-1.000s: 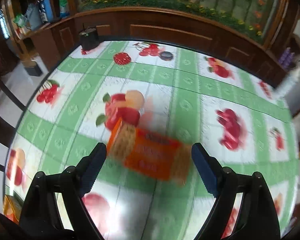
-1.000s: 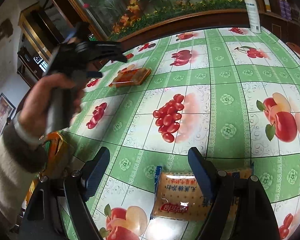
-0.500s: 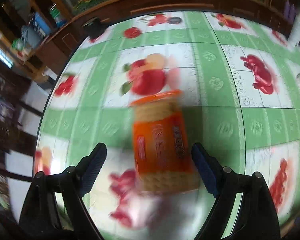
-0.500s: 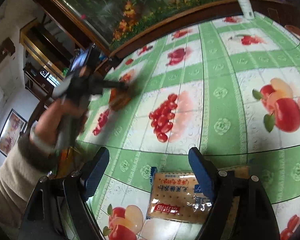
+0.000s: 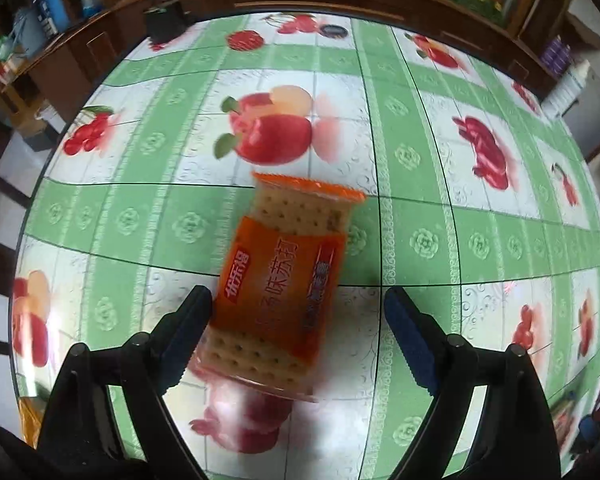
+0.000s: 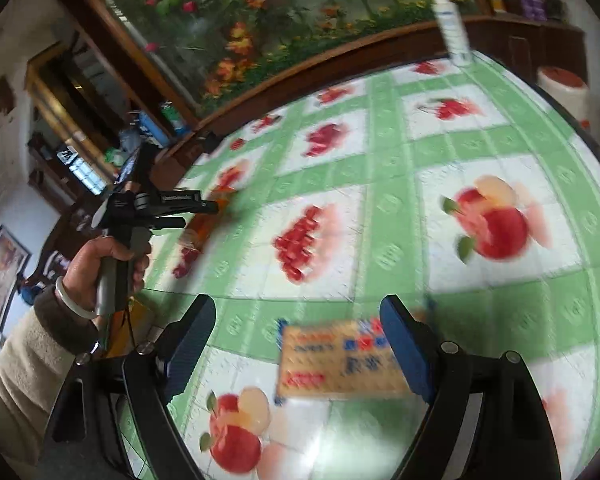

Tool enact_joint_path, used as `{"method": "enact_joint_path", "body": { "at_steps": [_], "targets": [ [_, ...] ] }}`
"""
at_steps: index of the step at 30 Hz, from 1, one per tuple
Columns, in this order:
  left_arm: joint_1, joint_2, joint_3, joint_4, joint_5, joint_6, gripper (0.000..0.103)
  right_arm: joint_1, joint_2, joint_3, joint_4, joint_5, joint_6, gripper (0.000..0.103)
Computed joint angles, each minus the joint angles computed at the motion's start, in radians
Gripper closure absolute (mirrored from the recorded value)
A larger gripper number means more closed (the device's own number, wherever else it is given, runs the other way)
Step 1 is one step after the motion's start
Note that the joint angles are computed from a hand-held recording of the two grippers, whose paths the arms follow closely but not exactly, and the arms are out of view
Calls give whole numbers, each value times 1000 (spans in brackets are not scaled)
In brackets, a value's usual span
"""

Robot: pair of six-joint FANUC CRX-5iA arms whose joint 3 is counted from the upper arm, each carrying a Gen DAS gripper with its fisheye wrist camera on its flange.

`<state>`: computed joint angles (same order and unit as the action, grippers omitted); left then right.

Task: Organize snacks
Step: 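Grasp the orange cracker pack with the left tool while the right tool grasps the blue-labelled Hokkaido pack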

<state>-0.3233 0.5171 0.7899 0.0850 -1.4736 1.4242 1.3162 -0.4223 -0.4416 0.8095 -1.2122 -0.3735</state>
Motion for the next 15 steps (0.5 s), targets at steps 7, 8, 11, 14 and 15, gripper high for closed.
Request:
{"method": "enact_joint_path", "body": {
  "at_steps": [7,8,11,14,15],
  "targets": [
    [-28,49,61,-22,-33,10,10,104,-4,13,-81,-13,-35,18],
    [-26,48,59,-16,-31,11,10,111,-1,19,-102,-14,-29,18],
    [-22,37,34,18,-20,4,10,103,11,35,-144,-55,-24,18],
    [-17,22,3,56,-16,-19,10,59,27,55,-173,-97,-18,17],
    [-17,14,-12,69,-15,-27,10,27,27,54,-175,-77,2,17]
  ]
}}
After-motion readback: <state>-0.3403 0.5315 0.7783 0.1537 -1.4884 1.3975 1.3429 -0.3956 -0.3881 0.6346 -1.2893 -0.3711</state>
